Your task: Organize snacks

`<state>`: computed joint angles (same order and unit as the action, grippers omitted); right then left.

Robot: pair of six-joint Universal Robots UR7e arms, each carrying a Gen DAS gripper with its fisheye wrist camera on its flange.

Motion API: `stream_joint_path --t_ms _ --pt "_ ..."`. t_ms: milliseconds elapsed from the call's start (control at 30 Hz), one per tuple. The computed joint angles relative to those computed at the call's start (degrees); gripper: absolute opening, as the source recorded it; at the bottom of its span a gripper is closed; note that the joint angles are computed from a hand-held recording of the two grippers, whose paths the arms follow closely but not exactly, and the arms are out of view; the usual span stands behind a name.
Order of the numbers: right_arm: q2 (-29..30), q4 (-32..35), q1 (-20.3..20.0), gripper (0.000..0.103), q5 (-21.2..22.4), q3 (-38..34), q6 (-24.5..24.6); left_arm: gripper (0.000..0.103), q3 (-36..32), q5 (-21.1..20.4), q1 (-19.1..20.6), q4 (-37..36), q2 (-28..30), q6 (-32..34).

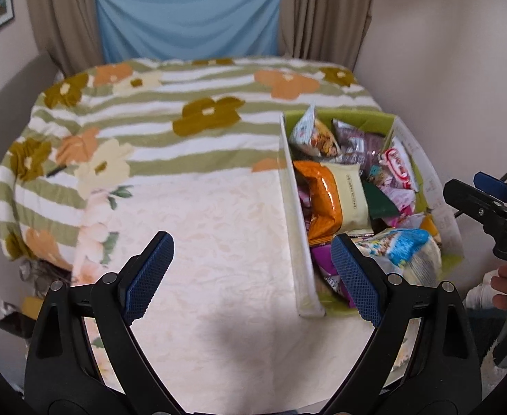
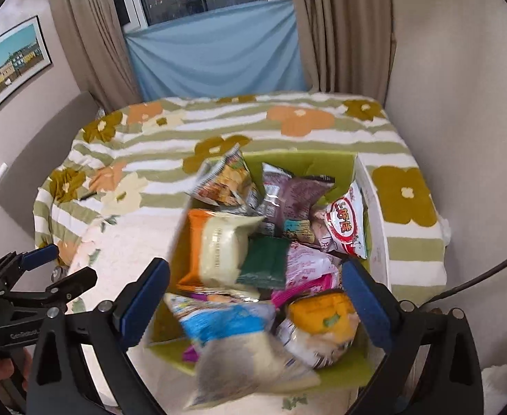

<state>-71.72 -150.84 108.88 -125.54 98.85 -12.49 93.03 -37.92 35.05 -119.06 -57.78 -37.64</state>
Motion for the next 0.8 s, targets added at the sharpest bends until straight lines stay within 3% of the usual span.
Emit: stream_joint_path --t_ms 133,233,367,600,800 --pt "-1.80 -4.84 4.43 0.099 -2.65 3.34 0.38 0.092 4.88 3.71 -3.54 -2.27 -5.45 0.88" --pt "-2.91 -9.28 8.46 0.099 -5.82 6.23 0.65 0.101 8.66 7.08 -7.07 -1.74 -9.89 -0.36" --pt "-4.53 -13.69 13.48 0.102 -9.94 9.94 1.81 0.103 14.17 11.41 -12.58 -0.63 -16.50 -2.90" --pt "-5.55 -18.08 19.91 0.102 -16.40 14.33 2.97 0.103 17.76 15.29 -19.81 15.79 -24.14 -17.00" --pt "-6.76 -16.57 22.48 0.102 -18.44 17.01 7.21 0.103 19.84 14.94 -23.12 20.38 -27.42 -22.47"
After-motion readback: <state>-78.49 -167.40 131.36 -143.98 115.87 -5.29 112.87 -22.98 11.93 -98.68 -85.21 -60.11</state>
